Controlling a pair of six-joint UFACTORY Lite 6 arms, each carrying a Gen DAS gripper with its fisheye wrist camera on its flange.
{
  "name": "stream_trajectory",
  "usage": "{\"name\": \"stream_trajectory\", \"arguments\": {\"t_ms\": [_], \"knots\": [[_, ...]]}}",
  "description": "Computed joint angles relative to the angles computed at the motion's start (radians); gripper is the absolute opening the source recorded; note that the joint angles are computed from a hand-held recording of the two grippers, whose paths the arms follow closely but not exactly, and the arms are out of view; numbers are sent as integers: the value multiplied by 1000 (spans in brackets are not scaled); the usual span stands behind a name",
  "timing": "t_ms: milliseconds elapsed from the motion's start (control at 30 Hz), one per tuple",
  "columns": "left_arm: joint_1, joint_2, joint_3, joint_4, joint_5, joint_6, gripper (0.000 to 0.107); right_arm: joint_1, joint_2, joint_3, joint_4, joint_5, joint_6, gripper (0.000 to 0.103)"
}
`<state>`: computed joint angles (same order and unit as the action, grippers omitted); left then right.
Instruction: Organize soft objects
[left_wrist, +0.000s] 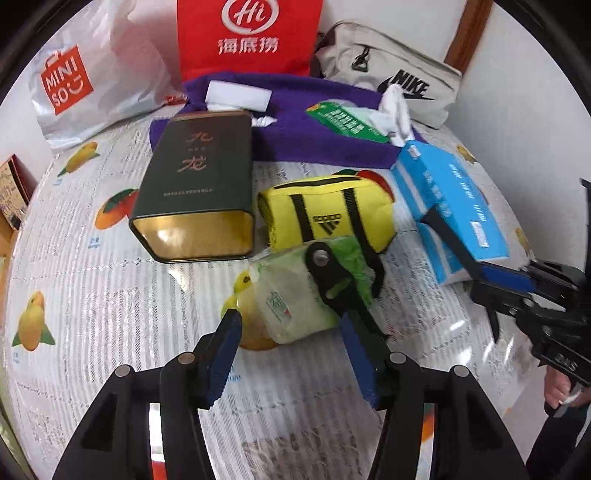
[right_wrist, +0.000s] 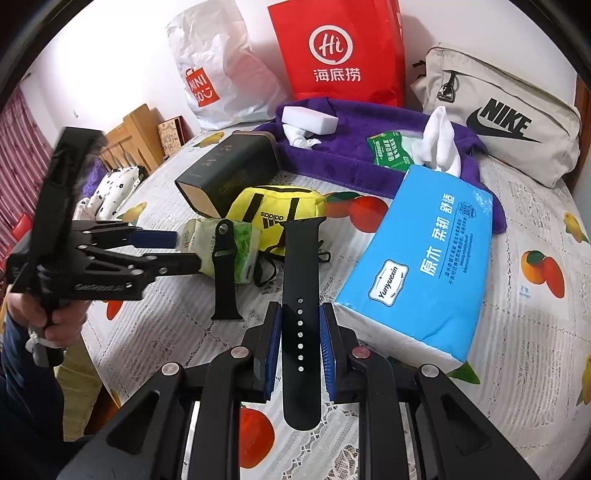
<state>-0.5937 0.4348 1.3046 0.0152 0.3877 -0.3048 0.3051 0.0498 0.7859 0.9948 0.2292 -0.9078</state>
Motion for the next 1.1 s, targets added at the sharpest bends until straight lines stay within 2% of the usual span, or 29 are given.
{"name": "stream_trajectory", "arguments": {"t_ms": [133, 233, 400, 500, 600, 700, 833, 933, 1033, 1100], "knots": [[-25, -76, -59, -40, 4, 32, 54, -8, -12, -10, 73, 2, -76, 20], [-44, -65, -60, -101, -6, 66, 54, -20, -27, -25, 126, 2, -133, 20], [-93, 17, 0, -40, 17, -71, 54, -43, -112, -82, 117, 2, -142, 20], [-120, 73, 56, 48, 32, -222, 54, -66, -175, -113, 77, 16, -125, 20], [-134, 146, 136, 114, 72, -367, 54, -85, -212, -135, 80, 33, -143, 20], [-141, 201, 193, 117, 90, -431, 54, -106, -241, -160, 104, 52, -184, 20], [-183, 265, 282, 255, 160, -573, 54, -136, -263, -184, 131, 74, -225, 20], [-207, 319, 361, 317, 229, -626, 50, -153, -272, -194, 134, 83, -237, 20], [-226, 340, 386, 384, 263, -681, 40, -165, -282, -206, 128, 90, -232, 20], [-225, 328, 364, 399, 247, -702, 29, -165, -292, -216, 112, 89, -219, 20]]}}
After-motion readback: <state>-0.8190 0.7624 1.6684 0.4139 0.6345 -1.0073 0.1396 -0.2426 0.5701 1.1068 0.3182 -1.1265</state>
